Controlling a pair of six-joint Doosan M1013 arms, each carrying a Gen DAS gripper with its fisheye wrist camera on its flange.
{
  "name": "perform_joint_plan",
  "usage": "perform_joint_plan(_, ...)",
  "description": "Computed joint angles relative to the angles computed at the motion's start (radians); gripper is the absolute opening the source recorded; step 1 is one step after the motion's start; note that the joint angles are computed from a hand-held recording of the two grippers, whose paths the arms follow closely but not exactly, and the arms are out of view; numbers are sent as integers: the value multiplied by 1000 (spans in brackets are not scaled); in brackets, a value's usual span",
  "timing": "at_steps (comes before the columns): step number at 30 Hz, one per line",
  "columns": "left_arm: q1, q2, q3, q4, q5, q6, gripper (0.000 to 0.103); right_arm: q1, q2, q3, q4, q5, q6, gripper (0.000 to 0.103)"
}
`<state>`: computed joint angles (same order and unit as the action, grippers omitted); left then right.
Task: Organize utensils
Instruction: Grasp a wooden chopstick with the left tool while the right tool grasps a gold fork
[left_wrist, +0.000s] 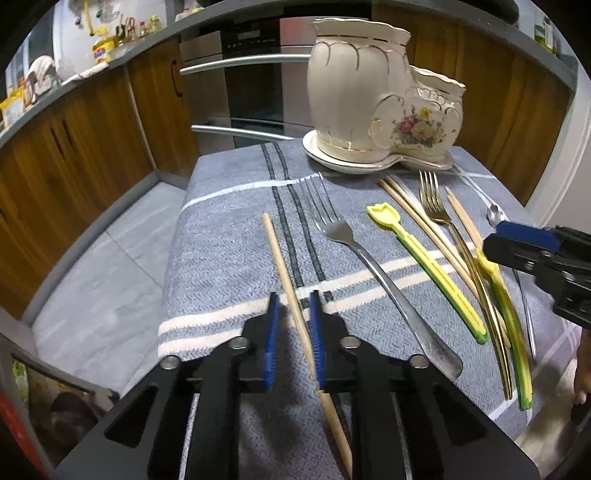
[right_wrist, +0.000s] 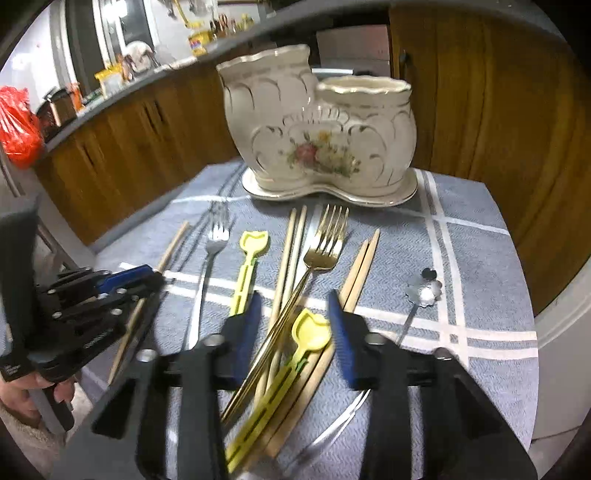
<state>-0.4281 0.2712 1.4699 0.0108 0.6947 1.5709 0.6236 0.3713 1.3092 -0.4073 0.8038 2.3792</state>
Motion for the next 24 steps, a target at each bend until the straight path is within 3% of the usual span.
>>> perform_joint_plan(9,2,-1,6,-28,-20,26,8,-22,64,-99,79,128,-3,15)
perform_joint_plan(18,0,8,-7,-21,-12,26,8,-26,94,-138,75,180,19,13)
perform_joint_plan(24,9,28,-39,-46,16,25,7,-28,70,-91,79,110,63,5)
